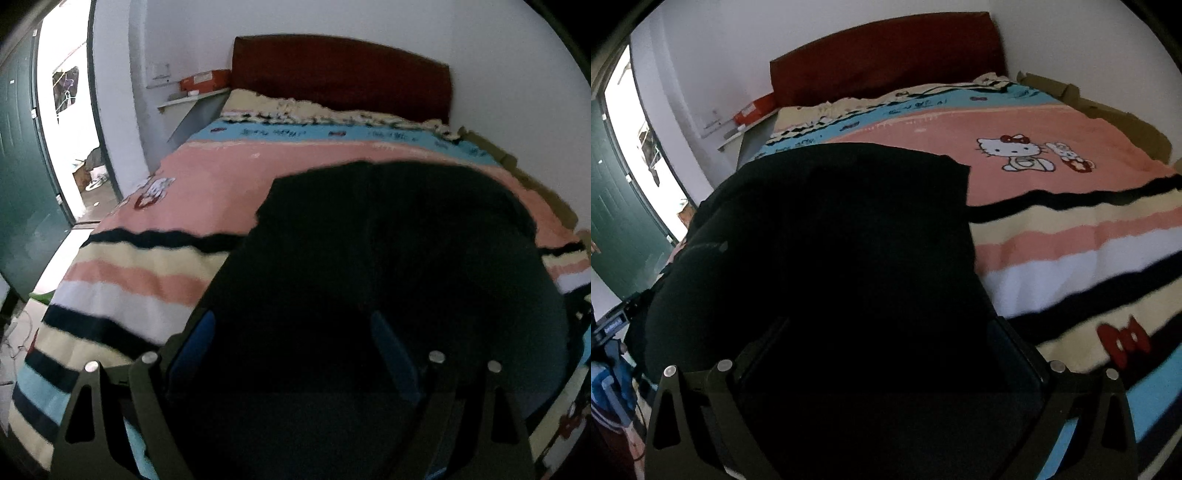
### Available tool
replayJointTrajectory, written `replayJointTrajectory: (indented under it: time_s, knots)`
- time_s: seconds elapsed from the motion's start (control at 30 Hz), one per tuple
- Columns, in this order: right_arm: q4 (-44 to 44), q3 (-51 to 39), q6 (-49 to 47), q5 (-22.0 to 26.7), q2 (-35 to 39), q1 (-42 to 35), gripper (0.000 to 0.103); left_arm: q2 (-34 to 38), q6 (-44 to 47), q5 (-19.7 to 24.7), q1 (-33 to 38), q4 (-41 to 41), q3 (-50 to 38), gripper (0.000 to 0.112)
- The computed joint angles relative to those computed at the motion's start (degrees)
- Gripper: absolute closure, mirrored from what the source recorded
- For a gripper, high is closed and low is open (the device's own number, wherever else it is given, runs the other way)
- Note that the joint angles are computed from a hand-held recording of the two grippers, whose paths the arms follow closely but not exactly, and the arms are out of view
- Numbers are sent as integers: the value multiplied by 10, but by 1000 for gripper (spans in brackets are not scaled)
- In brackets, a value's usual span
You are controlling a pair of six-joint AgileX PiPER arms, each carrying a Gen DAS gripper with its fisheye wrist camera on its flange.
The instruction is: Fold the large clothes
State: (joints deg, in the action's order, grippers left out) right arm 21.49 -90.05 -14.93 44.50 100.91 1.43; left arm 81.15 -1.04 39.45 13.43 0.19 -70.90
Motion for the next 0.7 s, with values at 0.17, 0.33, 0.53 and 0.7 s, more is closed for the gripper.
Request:
replayJointTrajectory:
  time_s: [0.17,0.33,0.53,0.7]
  knots:
    - [3,70,0,-8,-26,-17,2,-15,11,-12,9,2,47,26]
    - [39,81,-7,23,-17,-52,2,-13,30,32,8,1,29,26]
    - [27,54,-10,52,-40,-71,2,-48,121,42,71,-95,8,26]
    - [35,-85,0,123,21,-88,1,93,225,221,182,-264,-188,26]
